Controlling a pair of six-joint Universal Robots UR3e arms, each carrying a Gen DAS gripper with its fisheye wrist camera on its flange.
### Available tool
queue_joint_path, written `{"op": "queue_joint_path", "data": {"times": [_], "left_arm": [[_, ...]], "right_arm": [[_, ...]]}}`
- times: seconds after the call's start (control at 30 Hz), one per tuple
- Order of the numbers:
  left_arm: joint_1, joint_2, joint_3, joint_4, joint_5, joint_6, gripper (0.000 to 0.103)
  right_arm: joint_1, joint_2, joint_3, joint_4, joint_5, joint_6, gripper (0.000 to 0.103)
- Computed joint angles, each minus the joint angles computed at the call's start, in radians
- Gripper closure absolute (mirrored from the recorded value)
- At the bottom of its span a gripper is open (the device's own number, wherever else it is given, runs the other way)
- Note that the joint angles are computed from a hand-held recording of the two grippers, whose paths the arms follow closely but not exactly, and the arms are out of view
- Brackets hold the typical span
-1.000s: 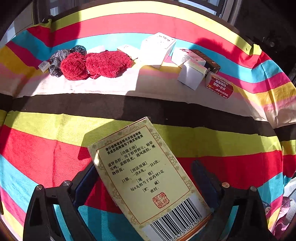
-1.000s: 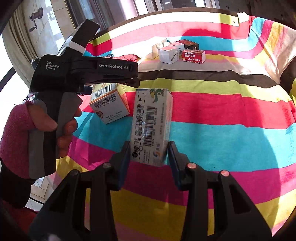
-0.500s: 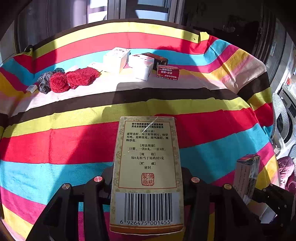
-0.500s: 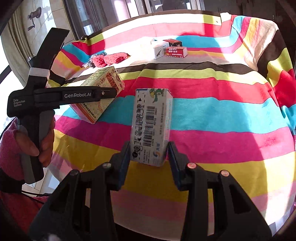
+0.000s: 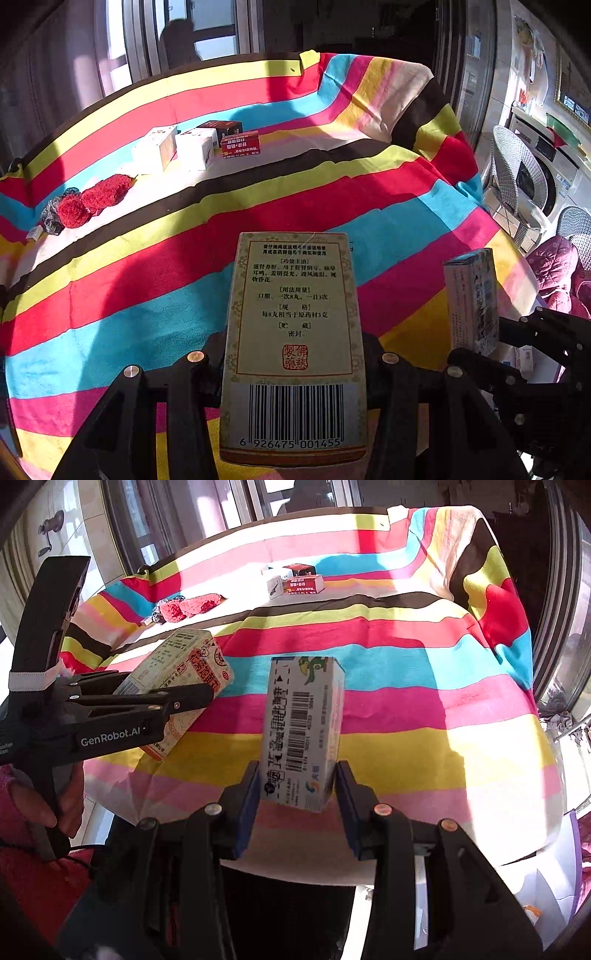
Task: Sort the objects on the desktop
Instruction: 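Carry the beige box with the left tool while the right tool carries the white box to the box, then open the left tool to drop the beige box while the right tool drops the white box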
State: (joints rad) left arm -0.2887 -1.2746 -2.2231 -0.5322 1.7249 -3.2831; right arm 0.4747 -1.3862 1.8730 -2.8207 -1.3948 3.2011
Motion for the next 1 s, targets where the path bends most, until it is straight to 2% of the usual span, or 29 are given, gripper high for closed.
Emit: {"op": "queue_joint_path", "data": {"times": [0.27, 0.53, 0.67, 0.8, 0.9, 1.0], "left_arm": [[-0.187, -0.175, 0.191, 0.003, 0.043, 0.030, 0.053], [-0.399, -0.415, 0.468, -0.061, 0.045, 0.066, 0.053], [-0.480, -0.533, 0.630, -0.139, -0.021, 0.102, 0.053], [-0.525, -0.642, 0.788, -0.235, -0.079, 0.118, 0.053], [-0.546, -0.725, 0.899, -0.310, -0.113, 0.124, 0.053], [-0.574, -0.811, 1.014, -0.389, -0.125, 0.122, 0.053]], "right_arm": [[-0.073, -0.219, 0.220, -0.016, -0.038, 0.042, 0.060], [-0.247, -0.548, 0.442, 0.120, -0.071, 0.051, 0.060], [-0.378, -0.727, 0.526, 0.235, -0.061, 0.019, 0.060], [-0.555, -0.936, 0.601, 0.419, -0.018, -0.058, 0.060], [-0.724, -1.129, 0.631, 0.619, 0.037, -0.154, 0.060], [-0.827, -1.207, 0.636, 0.720, 0.053, -0.209, 0.060]]}}
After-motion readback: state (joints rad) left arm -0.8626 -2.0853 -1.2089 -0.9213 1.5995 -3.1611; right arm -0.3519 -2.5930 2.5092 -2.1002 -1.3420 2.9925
